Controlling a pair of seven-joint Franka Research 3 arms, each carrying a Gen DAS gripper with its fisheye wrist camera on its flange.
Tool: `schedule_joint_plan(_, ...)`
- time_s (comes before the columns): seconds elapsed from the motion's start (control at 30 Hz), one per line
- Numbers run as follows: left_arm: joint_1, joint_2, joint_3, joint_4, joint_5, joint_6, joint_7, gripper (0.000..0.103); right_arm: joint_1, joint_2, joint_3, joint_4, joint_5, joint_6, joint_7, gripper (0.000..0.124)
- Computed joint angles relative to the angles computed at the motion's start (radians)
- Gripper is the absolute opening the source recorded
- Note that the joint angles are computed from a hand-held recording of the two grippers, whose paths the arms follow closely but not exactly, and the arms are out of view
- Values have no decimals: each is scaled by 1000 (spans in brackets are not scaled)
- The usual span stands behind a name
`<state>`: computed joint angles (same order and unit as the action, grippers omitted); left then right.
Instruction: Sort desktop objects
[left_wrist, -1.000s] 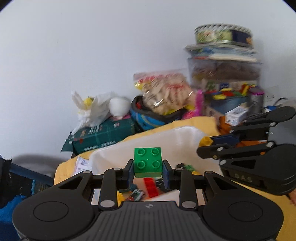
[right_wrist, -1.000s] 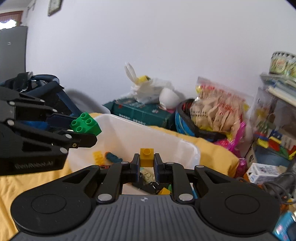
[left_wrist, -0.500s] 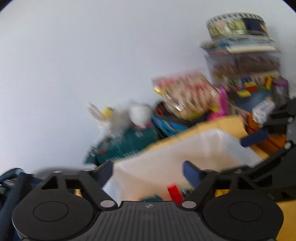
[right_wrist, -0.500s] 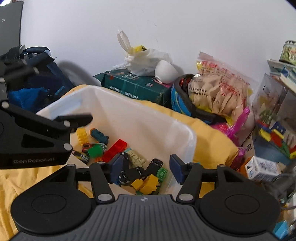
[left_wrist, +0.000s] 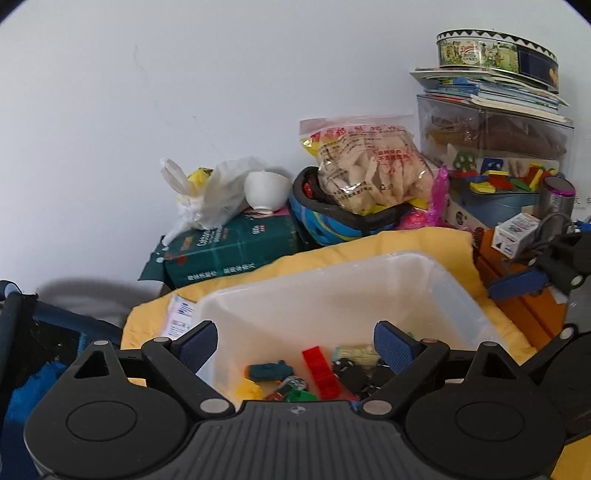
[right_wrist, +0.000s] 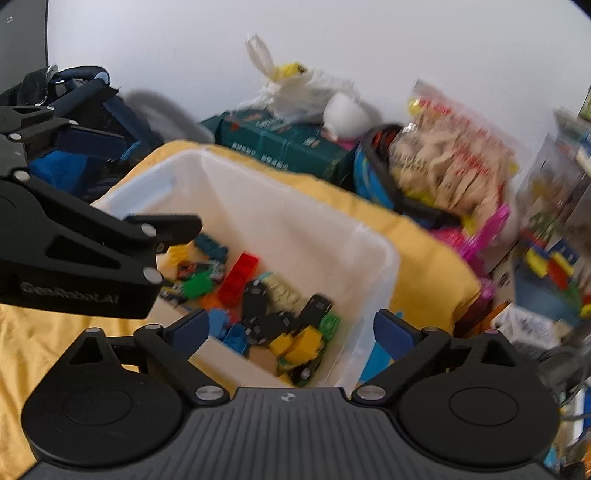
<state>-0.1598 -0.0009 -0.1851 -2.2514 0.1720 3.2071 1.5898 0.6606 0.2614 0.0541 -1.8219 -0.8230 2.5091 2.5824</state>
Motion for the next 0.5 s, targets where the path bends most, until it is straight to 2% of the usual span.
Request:
schedule_joint_plan(0.03, -1, -5, -1, 0, 4, -14, 4, 94, -4, -1, 4, -2, 18, -3, -12, 98)
schedule_joint_plan(0.13, 7, -11, 0, 15, 117, -65, -75, 94, -14, -8, 12, -9, 64, -3, -46, 99)
schedule_joint_plan(0.23, -3, -17, 1, 31, 73, -125, -39, 94, -27, -15, 18, -16, 122, 10, -80, 99)
schedule_joint_plan(0.3, -8, -14, 2, 44, 33, -159, -7, 94, -23, -10, 19, -3, 135, -13, -104, 99)
schedule_joint_plan(0.5, -1, 10, 0, 96, 68, -266, -55, 93, -4, 16, 12, 48, 120, -90, -160, 100)
